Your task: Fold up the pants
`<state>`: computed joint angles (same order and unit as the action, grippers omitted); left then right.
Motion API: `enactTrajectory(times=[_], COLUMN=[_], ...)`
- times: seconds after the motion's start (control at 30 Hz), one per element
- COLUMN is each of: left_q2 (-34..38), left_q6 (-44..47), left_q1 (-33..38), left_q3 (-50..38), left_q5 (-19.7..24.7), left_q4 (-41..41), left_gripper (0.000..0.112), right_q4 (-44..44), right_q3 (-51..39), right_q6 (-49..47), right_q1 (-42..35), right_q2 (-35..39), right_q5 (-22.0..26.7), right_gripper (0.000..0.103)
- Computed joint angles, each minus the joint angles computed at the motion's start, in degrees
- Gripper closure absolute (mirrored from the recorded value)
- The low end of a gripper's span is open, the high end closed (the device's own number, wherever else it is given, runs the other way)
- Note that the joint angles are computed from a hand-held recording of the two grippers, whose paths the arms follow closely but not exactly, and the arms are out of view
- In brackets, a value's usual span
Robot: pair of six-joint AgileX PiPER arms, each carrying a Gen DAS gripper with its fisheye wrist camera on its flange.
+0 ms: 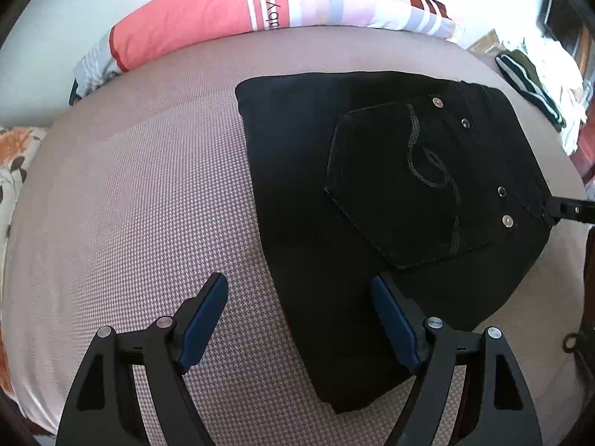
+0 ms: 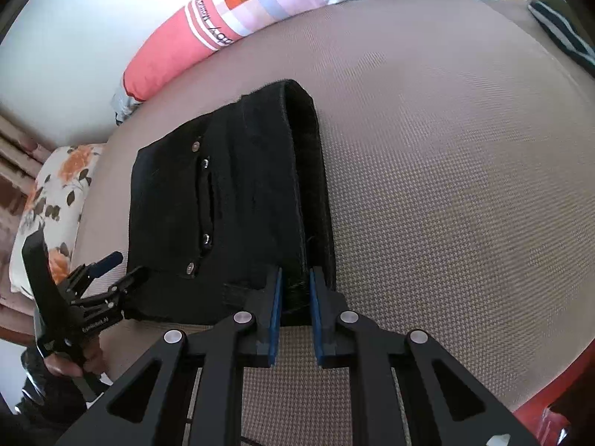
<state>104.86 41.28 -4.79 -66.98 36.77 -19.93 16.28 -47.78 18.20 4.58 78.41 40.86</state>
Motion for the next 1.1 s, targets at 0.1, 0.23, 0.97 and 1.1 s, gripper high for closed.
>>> enactTrajectory(times=[0.1, 0.23, 0.97, 1.1], left_q2=[-0.1, 0.6, 6.7, 7.8], left_q6=[-0.9, -1.4, 0.1, 0.6], left_q1=[-0.3, 0.2, 6.9, 8.7], left_q3=[0.5, -0.5, -10.9, -12.9], left_q5=[-0.7, 0.4, 17.4, 20.4], left_q4=[0.5, 0.1, -10.0, -13.0], left_gripper=[0.032, 0.029, 0.026, 0.026], right_q4=[3.5, 4.1, 0.6, 0.4], right_q3=[0.5, 1.0, -1.4, -2.5], right_q6=[-3.0, -3.8, 1.2, 0.9], right_q1=[-1.9, -2.4, -2.5, -2.5], right_q2=[0.0, -0.4, 1.6, 2.0], right_q5=[0.0, -0.2, 2.1, 3.2], right_gripper=[0.09, 0.089, 0.055, 0.055])
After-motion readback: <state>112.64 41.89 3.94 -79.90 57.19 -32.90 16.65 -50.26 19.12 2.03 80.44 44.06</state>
